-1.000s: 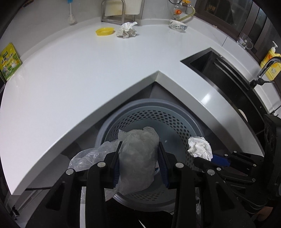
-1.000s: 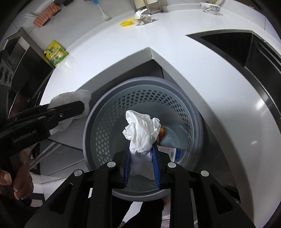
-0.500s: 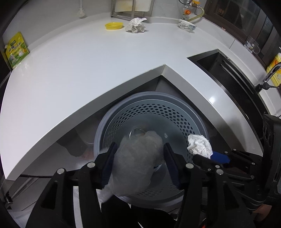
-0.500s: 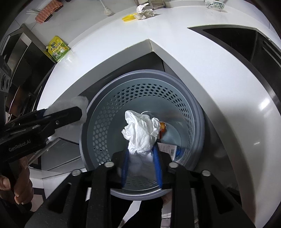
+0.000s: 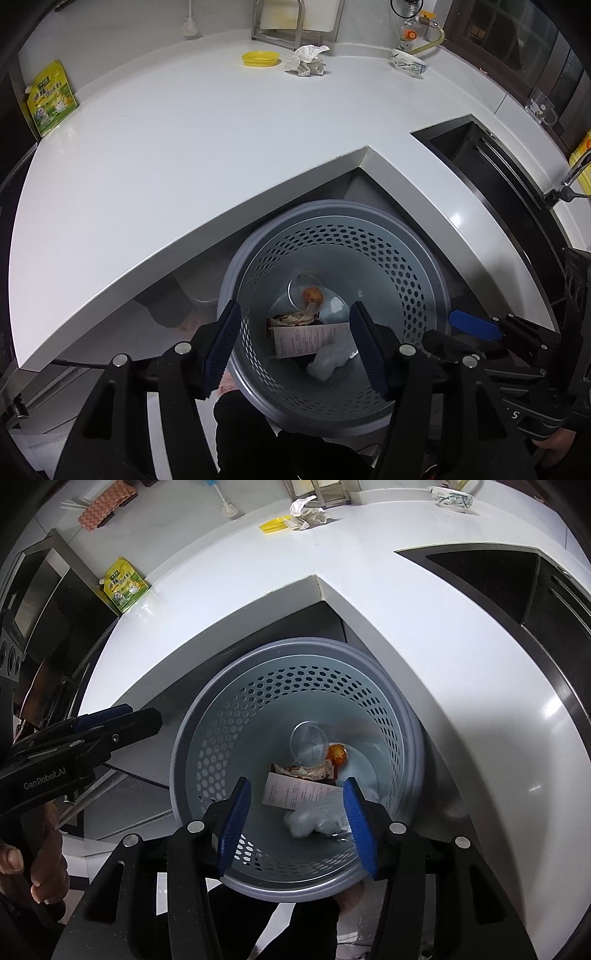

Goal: Collect trash
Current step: 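Open both tools to drop the bag and tissue into the bin, then move both tools back toward the checkered cloth and yellow lid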

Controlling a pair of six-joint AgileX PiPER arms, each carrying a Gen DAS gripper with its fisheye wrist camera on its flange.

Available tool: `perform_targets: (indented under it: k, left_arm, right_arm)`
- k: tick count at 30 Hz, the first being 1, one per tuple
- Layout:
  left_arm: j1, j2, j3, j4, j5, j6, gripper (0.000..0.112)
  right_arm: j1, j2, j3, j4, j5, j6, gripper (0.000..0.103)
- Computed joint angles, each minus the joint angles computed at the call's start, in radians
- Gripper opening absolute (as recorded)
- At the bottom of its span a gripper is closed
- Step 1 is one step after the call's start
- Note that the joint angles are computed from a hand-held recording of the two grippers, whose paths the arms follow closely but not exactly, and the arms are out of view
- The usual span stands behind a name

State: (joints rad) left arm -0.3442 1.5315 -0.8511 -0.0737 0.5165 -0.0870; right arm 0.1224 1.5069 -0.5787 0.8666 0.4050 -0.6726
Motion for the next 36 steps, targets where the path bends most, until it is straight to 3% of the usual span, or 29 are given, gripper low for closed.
perform_targets:
  k: [15,23,30,36]
  left_arm:
    - [-0.005,-0.054,-0.081,0.081,0.058,-0.076,0.064]
    - [0.068,-0.026,-0.206,0.045,0.099,0.030,0.073]
    - [0.182,0.116,-0.457,-0.063,0.165,0.238,0.079]
    - [0.259,0.332,-0.771,-0.107,0.220,0.348,0.090]
  right_arm:
    - [-0.028,-0.047,-0.073,-0.028,0.045,0.028,0.050]
    - [-0.012,-0.032,-0.192,-0.095,0.033,0.137,0.055]
    - [0.040,0.072,-0.374,-0.301,-0.018,0.425,0.058]
    - [0.088,0.227,-0.589,-0.684,-0.039,0.888,0.064]
